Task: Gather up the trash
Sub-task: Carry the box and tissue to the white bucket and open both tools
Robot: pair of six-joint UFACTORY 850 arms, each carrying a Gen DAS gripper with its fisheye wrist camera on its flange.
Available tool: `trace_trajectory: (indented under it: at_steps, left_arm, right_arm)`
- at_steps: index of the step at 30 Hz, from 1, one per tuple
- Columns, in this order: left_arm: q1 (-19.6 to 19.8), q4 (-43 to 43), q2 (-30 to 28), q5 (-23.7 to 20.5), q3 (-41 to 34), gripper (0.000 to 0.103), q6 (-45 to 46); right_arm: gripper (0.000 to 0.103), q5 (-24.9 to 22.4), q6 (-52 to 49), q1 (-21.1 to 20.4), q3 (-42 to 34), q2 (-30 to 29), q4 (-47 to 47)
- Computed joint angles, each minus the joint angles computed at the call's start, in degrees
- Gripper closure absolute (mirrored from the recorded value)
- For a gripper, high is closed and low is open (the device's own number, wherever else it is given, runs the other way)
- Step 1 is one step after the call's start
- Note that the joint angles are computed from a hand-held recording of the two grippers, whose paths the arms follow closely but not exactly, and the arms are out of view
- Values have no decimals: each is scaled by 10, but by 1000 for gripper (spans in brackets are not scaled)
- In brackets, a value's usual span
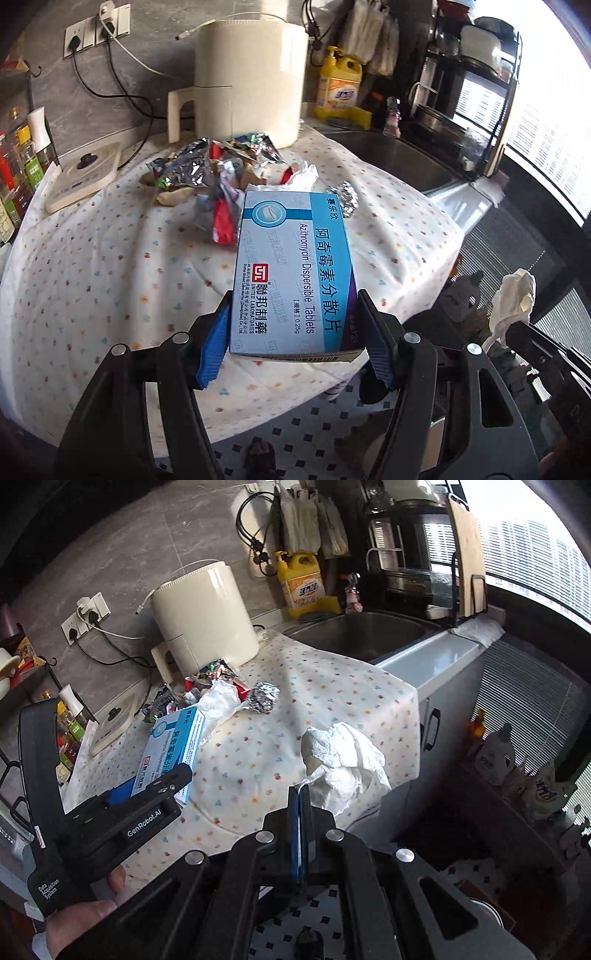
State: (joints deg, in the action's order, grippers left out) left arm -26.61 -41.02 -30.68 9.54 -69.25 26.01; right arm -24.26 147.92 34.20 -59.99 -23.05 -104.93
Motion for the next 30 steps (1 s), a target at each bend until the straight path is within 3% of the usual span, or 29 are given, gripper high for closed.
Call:
trace_trajectory:
  at_steps: [11,19,23,25,27,30]
  left_arm:
    - [-74,227,-18,-27,12,38,-203]
    - [-124,511,-52,-42,22,38,-469]
    - [-150,599,-68,-39,32,38,-555]
    - [-160,654,-75,-39,34,38,-607]
    - [-170,688,-82,-39,35,38,-641]
    - [-184,736,-92,-42,33,38,-688]
  right_arm:
    - [102,-35,68,2,149,79,47]
    - [101,-10,158,3,246,93,70]
    - [97,14,215,4,281,94,61]
    - [91,20,249,6,298,94,45]
    - [55,10,281,15,315,100,40]
    - [55,4,302,27,337,106,41]
